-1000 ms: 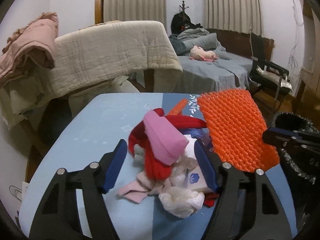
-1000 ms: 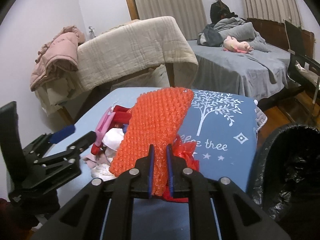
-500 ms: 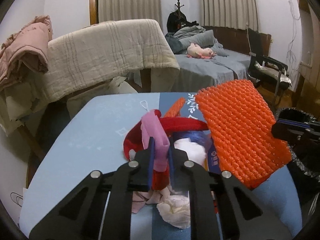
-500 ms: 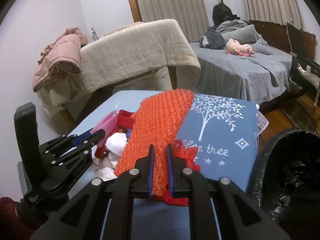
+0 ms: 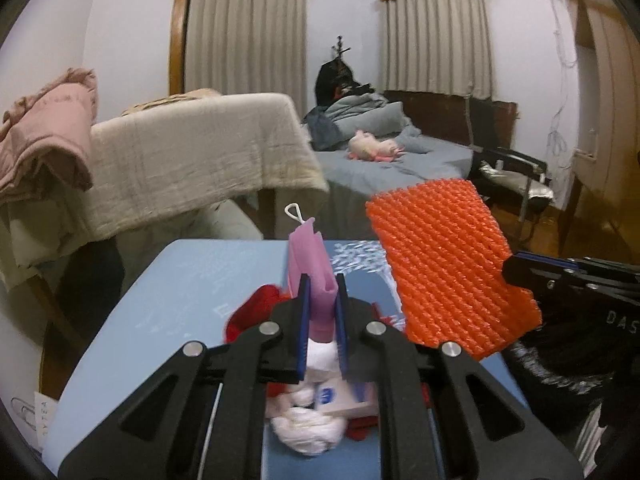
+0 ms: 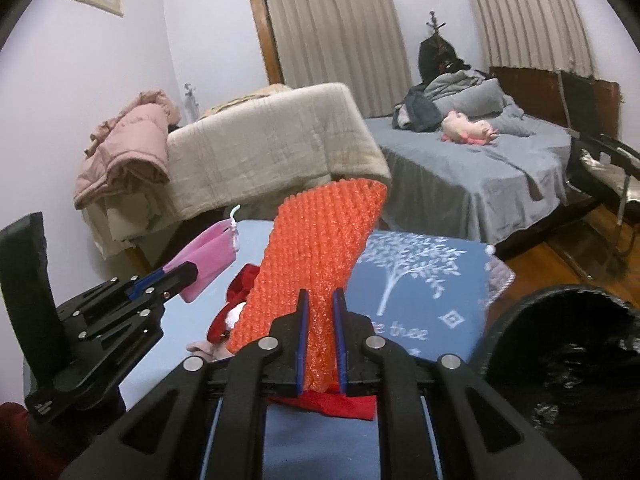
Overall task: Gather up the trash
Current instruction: 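Grasp the pink bag with the left gripper while the right gripper lifts the orange pad, then carry both items over the black bin and open both grippers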
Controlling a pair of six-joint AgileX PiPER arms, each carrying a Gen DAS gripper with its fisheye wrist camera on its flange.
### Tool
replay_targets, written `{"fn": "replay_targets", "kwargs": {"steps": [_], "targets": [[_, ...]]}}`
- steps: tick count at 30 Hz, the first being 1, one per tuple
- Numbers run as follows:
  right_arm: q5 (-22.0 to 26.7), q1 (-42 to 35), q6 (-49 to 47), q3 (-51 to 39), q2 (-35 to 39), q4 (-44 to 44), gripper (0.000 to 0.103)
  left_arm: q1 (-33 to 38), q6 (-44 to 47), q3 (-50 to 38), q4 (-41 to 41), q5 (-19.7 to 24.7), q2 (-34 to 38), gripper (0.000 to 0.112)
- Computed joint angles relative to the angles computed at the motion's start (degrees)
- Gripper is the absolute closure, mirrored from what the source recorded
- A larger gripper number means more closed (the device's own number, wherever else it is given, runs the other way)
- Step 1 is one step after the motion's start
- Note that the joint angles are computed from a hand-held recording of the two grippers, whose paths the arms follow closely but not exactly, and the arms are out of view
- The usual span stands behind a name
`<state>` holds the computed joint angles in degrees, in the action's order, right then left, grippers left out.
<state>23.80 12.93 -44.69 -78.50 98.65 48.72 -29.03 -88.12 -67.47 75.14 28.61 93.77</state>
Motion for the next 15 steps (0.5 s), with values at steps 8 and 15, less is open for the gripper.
{"fn": "replay_targets", "kwargs": {"steps": [8,15], "targets": [[-1.9,-7.6,-0.4,6.4,-4.8,-0.2,0.091,-5.8,3.6,-6.2,-3.8,-2.8,5.3,0.102],[-3.6,-17.0,-1.2,11.4,-6.8,-0.5,0.091,-10.2,15.5,-16.5,-14.2,-7.3,14.2,0.102]]}}
